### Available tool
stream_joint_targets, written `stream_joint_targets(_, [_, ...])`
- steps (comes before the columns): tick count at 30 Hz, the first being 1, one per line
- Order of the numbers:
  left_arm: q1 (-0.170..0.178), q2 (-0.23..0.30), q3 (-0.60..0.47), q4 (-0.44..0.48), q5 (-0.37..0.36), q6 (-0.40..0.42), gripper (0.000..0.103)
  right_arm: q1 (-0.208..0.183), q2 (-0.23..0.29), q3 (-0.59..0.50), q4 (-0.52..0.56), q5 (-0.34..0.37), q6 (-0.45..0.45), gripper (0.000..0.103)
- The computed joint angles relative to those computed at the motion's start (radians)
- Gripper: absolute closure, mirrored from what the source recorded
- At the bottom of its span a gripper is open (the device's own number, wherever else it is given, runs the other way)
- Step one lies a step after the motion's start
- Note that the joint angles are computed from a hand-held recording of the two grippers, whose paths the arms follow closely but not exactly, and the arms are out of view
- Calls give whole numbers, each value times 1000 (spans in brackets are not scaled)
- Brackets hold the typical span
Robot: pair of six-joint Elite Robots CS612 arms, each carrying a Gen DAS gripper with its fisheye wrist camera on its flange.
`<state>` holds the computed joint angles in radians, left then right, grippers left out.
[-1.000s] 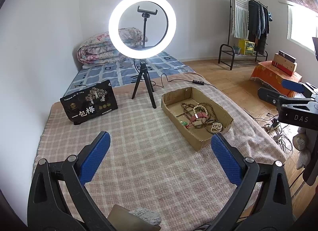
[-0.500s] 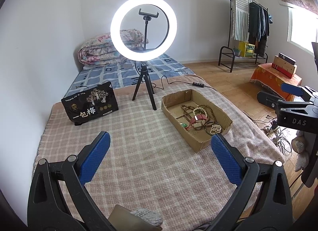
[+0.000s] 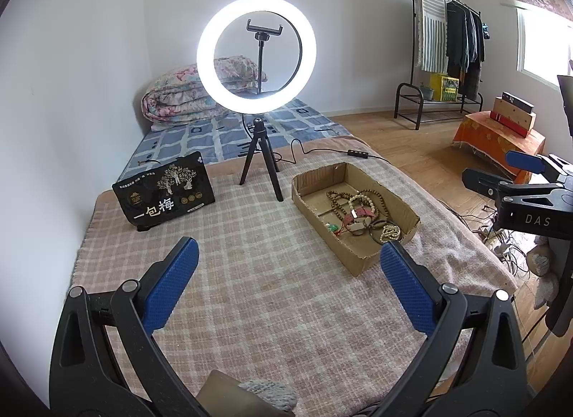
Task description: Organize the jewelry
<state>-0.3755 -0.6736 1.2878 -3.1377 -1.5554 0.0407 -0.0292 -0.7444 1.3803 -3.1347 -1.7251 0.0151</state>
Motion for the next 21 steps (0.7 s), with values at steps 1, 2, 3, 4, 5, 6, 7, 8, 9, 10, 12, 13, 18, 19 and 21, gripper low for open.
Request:
stream_joint_targets(1, [0, 0, 0, 1, -1, 0, 0, 0, 0, 0, 0, 0, 0, 0])
stream_joint_targets(2, [-1, 0, 1, 0, -1, 0, 0, 0, 0, 0, 2, 1, 0, 0])
stream_joint_targets(3, [-1, 0, 1, -1, -1, 0, 0, 0, -1, 1, 2, 3, 0, 0])
stream_joint_targets(4, [-1, 0, 2, -3, 0, 0, 0, 0, -1, 1, 2, 3, -1, 0])
stream_joint_targets(5, [-1, 0, 2, -4, 1, -1, 0, 0, -1, 2, 3, 5, -2, 0])
stream_joint_targets(6, [-1, 0, 2, -5, 2, -1, 0, 0, -1, 2, 4, 4, -3, 0])
stream_joint_targets(7, [0, 0, -1, -2, 0, -2, 0, 0, -1, 2, 5, 5, -3, 0])
stream_joint_targets(8, [0, 0, 0, -2, 0, -1, 0, 0, -2, 3, 5, 7, -2, 0])
stream_joint_targets(9, [0, 1, -1, -1, 1, -1, 0, 0, -2, 3, 6, 8, 0, 0])
stream_joint_targets(10, [0, 0, 1, -3, 2, 1, 0, 0, -1, 2, 7, 10, 2, 0])
stream_joint_targets(12, [1, 1, 0, -3, 3, 0, 0, -1, -2, 2, 10, 13, 8, 0])
stream_joint_targets(13, [0, 0, 1, -5, 1, -1, 0, -2, -3, 3, 10, 13, 10, 0])
stream_joint_targets(18, [-1, 1, 2, -9, 9, 1, 0, -2, -4, 6, 12, 10, 12, 0])
stream_joint_targets(19, [1, 1, -2, -6, 9, 2, 0, -2, -4, 7, 13, 11, 13, 0])
stream_joint_targets(21, [6, 3, -9, 0, 4, 4, 0, -3, -4, 7, 16, 10, 14, 0])
